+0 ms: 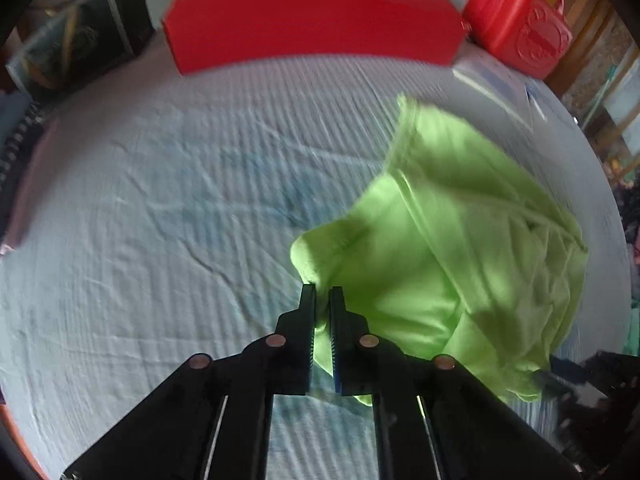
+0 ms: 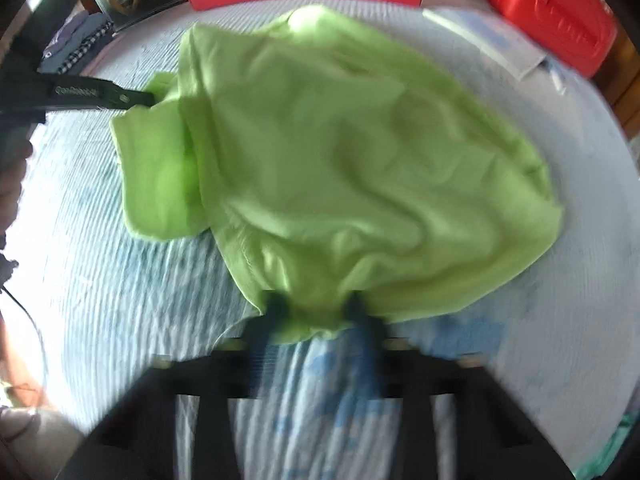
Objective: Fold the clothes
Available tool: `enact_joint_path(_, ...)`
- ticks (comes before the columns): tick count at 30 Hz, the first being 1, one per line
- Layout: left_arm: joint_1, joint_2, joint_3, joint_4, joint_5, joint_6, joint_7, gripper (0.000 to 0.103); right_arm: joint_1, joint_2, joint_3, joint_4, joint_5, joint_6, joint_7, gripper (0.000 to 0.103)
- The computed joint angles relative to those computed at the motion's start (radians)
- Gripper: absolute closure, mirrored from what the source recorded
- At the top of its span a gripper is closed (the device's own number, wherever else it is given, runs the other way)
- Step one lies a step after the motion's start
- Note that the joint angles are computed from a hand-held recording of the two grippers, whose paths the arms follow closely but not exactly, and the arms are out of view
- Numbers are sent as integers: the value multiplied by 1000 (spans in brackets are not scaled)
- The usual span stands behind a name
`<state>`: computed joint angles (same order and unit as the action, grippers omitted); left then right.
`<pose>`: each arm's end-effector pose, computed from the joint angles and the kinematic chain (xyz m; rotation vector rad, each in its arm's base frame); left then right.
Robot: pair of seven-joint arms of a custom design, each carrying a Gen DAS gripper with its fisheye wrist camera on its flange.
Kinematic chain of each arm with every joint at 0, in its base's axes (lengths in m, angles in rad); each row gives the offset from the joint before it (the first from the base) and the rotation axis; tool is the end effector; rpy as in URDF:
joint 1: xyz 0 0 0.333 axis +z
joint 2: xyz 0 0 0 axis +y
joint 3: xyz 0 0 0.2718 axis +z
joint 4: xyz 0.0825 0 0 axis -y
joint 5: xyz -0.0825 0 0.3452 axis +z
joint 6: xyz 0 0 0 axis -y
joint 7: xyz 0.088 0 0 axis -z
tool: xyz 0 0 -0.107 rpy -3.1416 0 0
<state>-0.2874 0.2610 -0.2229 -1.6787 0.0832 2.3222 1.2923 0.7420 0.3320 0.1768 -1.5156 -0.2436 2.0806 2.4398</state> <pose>0.5496 -0.2921 0.4640 -1.7895 2.3231 -0.5255 0.4035 0.4859 0.4679 -2.1611 1.9026 -0.2073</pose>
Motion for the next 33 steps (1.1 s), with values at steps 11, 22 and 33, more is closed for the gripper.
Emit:
enact_joint_path(11,104,-117,36,105,-41,-86,9,93,-72,-232,20,-160,-55,357,131,92)
enact_joint_path(22,-25,-86,-64,-14,-217,-65,14,24,-146,-408,34,-459,-22,361,233,62)
enact_joint_path(33,-168,-4,-99,-23,-138,-97,-145,24,-226,-703,55,-813,120,379,208,62)
